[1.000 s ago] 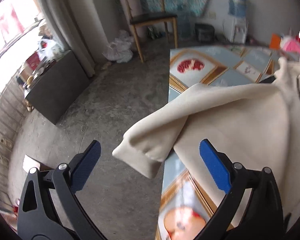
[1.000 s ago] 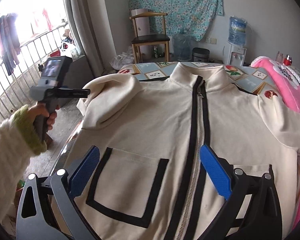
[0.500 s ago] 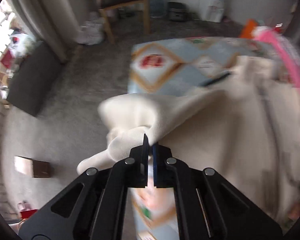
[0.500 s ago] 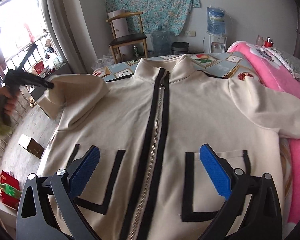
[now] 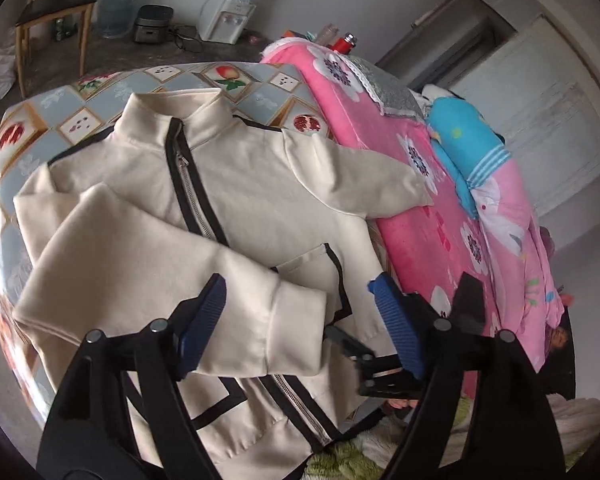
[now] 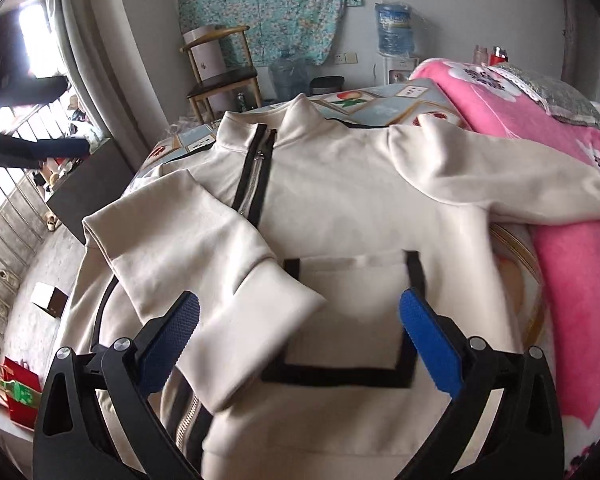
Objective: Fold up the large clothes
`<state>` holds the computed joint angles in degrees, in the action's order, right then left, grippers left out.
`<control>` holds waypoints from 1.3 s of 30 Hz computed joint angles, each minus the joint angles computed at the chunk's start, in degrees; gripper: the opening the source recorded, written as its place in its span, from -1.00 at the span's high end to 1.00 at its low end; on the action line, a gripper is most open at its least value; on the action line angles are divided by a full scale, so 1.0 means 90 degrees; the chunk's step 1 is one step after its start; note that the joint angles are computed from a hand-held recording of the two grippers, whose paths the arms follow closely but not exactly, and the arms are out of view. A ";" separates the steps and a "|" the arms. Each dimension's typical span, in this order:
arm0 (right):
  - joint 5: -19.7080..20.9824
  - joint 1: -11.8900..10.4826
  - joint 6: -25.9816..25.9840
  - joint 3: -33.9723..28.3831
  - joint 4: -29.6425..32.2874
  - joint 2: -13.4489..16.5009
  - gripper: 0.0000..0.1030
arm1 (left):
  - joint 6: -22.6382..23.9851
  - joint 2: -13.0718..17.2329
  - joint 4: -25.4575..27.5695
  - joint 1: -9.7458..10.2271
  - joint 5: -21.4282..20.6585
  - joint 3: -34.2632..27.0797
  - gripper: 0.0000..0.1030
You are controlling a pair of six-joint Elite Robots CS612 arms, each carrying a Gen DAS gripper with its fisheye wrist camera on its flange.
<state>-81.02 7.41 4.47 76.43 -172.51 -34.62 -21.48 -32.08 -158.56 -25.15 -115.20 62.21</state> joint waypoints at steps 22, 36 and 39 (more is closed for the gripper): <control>0.2350 -0.0349 0.1202 -0.0769 0.2394 0.0395 -0.09 | -0.1250 -0.0067 -0.0576 -0.0367 0.4376 0.1761 -0.72; 0.0796 -0.0456 0.1331 0.0621 0.1416 -0.0514 -0.03 | -0.0867 0.0021 -0.0699 -0.0397 0.4336 0.1705 -0.86; -0.0071 -0.0532 0.1462 0.1160 0.1344 -0.0812 -0.11 | -0.0836 0.0001 -0.0610 -0.0380 0.4245 0.1699 -0.86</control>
